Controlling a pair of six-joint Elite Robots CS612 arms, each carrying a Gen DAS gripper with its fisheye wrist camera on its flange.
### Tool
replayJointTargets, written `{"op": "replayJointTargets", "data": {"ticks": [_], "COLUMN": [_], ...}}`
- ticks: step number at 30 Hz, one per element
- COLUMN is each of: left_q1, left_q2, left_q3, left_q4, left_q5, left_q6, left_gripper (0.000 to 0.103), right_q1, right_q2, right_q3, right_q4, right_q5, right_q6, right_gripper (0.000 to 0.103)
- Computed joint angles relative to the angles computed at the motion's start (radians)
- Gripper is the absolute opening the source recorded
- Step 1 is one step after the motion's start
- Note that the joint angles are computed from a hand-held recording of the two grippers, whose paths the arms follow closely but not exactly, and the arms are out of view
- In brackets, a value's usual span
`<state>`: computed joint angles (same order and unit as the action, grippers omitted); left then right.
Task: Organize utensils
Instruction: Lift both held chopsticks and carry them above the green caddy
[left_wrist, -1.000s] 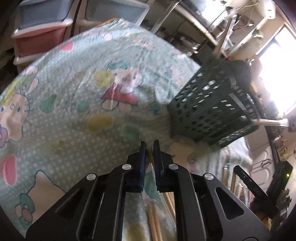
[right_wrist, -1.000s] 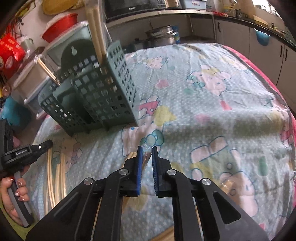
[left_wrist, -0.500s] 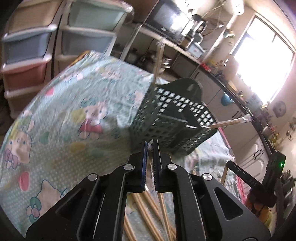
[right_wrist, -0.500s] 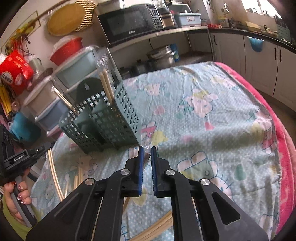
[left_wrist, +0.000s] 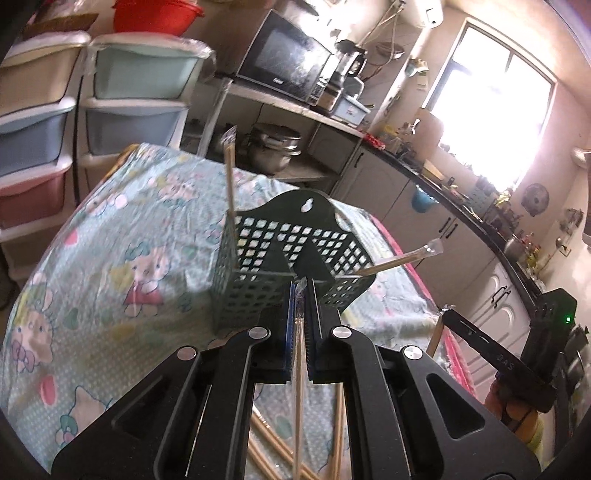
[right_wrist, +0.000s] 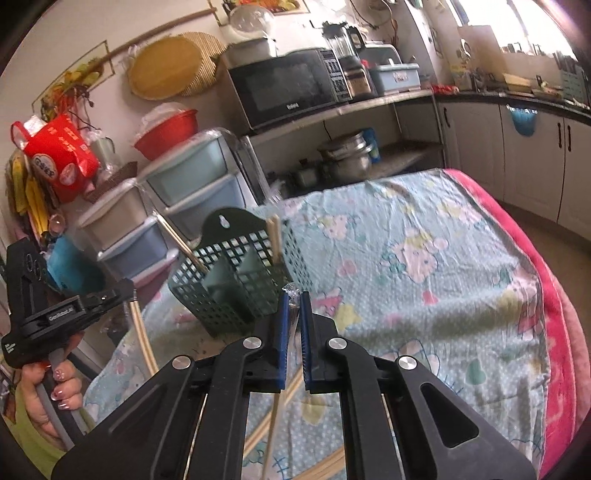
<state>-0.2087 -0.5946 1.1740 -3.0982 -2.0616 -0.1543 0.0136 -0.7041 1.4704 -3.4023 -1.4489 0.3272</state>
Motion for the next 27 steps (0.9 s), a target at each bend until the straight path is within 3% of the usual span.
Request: {"op": "replayJointTargets", "data": {"ticks": [27], "left_q1": [-0.012], "left_q2": [-0.007], "left_q3": [-0.05], "left_q4": [-0.065], "left_q5": [-0.09], "left_q6": [0.034], "left_gripper": [0.002], "right_q1": [0.028], "right_q2": [-0.027], "right_q3": [-0.04], "right_q4": [-0.107], "right_q5": [0.003], "right_q6": [-0.096], "right_gripper": [0.006]}}
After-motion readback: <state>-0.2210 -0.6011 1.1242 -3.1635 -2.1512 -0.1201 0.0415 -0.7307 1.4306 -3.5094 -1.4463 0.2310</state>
